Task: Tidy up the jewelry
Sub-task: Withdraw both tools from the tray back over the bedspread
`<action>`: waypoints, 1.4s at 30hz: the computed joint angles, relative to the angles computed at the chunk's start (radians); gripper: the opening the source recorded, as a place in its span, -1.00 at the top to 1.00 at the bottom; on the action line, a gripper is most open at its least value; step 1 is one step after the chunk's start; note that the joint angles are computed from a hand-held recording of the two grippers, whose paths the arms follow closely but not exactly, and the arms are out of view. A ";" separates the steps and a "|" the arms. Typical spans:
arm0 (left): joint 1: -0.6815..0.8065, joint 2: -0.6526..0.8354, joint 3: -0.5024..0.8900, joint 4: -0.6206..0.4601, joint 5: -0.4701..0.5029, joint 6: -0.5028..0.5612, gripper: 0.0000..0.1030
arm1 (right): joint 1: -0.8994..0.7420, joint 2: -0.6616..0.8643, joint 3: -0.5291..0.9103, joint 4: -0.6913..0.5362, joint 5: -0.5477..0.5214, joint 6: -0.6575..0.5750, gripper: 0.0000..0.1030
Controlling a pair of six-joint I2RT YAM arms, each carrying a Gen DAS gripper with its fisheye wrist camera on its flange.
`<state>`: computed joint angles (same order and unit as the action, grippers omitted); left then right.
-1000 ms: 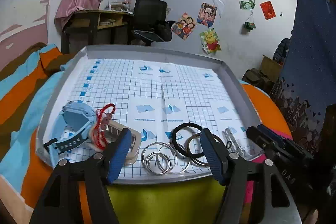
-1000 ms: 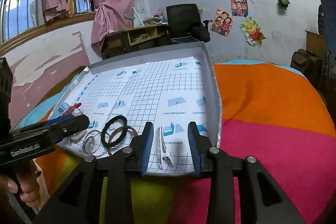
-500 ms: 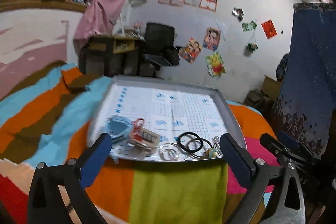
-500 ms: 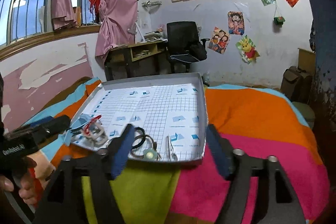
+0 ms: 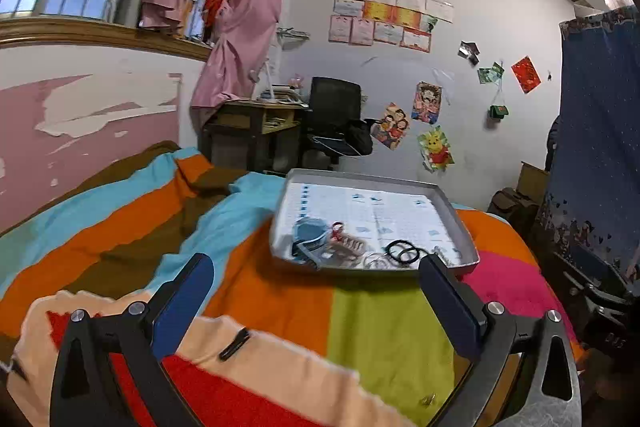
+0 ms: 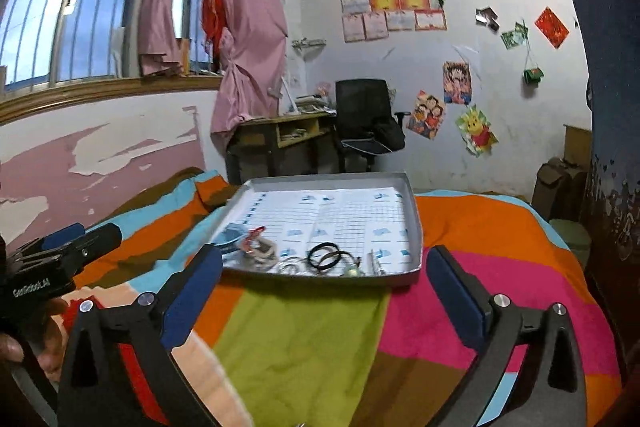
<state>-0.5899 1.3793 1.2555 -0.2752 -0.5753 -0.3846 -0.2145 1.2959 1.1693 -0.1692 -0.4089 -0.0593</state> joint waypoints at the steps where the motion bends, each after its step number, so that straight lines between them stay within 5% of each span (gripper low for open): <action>1: -0.006 -0.026 -0.023 -0.006 -0.009 -0.006 -1.00 | -0.005 -0.045 -0.034 -0.003 -0.007 -0.006 -0.95; 13: -0.150 -0.288 -0.234 -0.136 -0.147 -0.078 -1.00 | -0.068 -0.365 -0.237 -0.125 -0.065 -0.036 -0.96; 25: -0.307 -0.347 -0.276 -0.277 -0.271 -0.171 -1.00 | -0.178 -0.571 -0.364 -0.251 -0.094 -0.034 -0.96; 42: -0.282 -0.288 -0.266 -0.330 -0.257 -0.225 -1.00 | -0.062 -0.506 -0.431 -0.222 0.101 -0.020 -0.96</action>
<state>-0.8723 1.0909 0.9892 -0.6048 -0.8321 -0.6096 -0.2768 0.7901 0.7381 -0.3913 -0.3078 -0.0795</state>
